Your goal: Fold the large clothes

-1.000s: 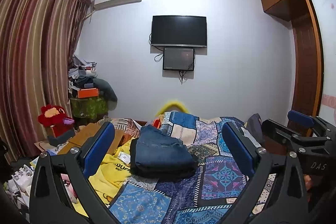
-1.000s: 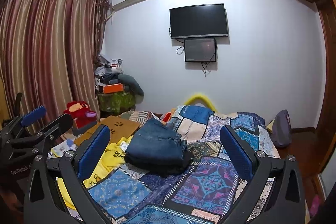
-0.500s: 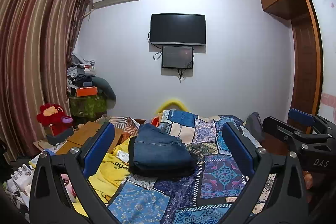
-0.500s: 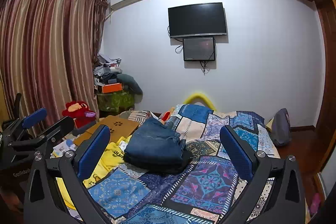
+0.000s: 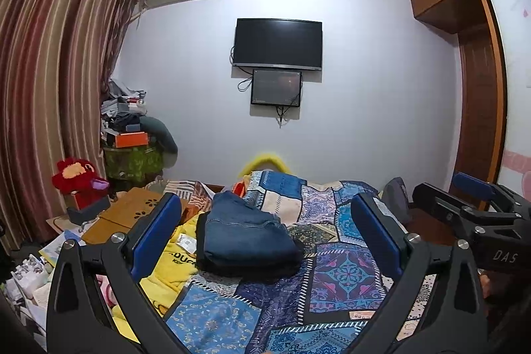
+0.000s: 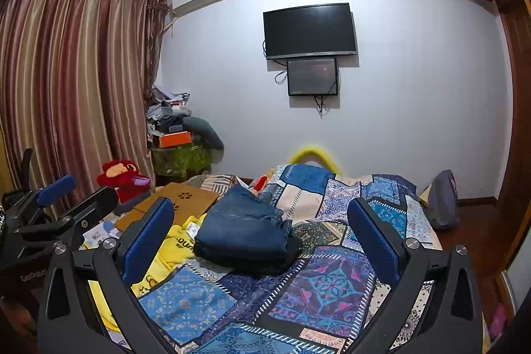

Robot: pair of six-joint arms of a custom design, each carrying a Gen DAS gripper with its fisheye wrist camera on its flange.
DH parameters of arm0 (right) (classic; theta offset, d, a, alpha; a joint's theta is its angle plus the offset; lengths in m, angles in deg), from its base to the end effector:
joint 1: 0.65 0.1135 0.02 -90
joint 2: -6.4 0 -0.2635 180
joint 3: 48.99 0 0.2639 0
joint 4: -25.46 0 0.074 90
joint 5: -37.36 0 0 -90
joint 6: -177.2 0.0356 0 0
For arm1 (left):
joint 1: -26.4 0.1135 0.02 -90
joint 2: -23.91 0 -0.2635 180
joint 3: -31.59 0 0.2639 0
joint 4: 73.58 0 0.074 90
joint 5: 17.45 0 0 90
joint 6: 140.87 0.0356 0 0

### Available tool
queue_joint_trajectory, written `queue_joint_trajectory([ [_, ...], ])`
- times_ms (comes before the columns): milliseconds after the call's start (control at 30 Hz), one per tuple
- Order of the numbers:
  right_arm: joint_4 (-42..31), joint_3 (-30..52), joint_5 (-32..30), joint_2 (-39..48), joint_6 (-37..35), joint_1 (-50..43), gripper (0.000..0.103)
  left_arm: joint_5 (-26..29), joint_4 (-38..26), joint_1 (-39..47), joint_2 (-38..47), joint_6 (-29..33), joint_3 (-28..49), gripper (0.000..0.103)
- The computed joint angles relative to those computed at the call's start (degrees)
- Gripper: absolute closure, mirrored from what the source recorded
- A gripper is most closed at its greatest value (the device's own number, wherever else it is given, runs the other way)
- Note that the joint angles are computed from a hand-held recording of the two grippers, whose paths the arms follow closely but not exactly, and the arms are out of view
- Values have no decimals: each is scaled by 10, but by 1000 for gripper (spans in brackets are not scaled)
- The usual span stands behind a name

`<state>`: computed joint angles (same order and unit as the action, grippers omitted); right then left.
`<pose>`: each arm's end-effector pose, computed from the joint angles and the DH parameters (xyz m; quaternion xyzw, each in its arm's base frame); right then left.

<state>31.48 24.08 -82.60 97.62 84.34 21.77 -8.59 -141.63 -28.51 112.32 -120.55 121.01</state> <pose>0.3435 0.1609 0.2727 -0.3229 0.6977 0.3013 0.5641 0.2056 -0.2314 0.3084 -0.2241 0.7216 0.1625 0.6346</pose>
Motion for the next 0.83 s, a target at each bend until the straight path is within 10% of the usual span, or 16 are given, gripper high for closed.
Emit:
queue_joint_trajectory([
  [833,5,-4,29,6,7,4,0,8,-24,2,18,-21,9,0],
])
